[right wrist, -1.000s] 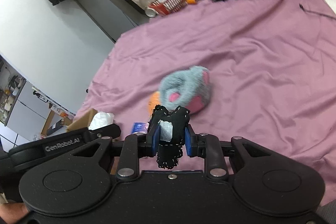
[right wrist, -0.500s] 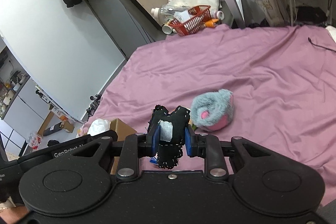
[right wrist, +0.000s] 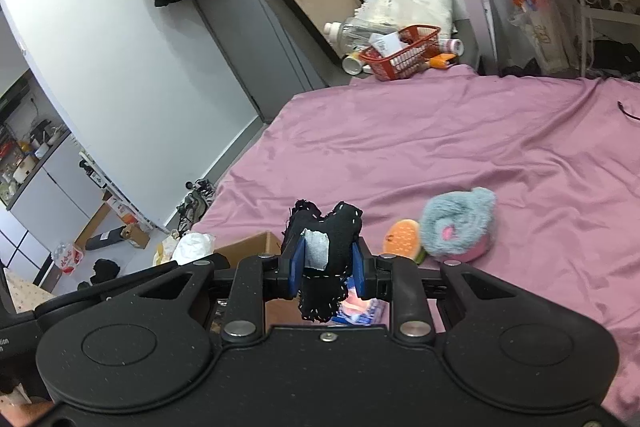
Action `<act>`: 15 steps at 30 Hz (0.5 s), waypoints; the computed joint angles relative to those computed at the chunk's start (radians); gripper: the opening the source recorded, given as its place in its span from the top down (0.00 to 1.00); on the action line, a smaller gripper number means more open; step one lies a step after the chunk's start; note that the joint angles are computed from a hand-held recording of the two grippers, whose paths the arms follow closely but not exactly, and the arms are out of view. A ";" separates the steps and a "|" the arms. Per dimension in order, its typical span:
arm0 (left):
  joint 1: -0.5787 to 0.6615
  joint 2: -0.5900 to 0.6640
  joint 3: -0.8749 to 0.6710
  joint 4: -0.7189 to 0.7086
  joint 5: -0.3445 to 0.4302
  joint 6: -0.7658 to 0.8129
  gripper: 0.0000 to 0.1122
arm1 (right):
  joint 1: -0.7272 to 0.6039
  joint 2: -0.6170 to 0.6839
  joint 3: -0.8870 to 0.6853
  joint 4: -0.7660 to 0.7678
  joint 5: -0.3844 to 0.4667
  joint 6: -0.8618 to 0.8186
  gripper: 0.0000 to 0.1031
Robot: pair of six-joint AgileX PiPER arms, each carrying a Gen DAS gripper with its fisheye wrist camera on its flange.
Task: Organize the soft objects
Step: 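Carry the black plush and white bundle into the box and open both tools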
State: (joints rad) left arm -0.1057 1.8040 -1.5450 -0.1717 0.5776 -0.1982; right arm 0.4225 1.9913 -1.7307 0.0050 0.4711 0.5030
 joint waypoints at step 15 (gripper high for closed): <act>0.149 0.080 -0.029 -0.141 0.009 0.074 0.61 | 0.067 0.275 -0.410 0.050 0.165 -0.045 0.76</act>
State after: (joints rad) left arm 0.0432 1.8839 -1.5743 -0.3126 0.5870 -0.1240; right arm 0.4897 2.2661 -2.1409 0.0552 0.6358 0.4578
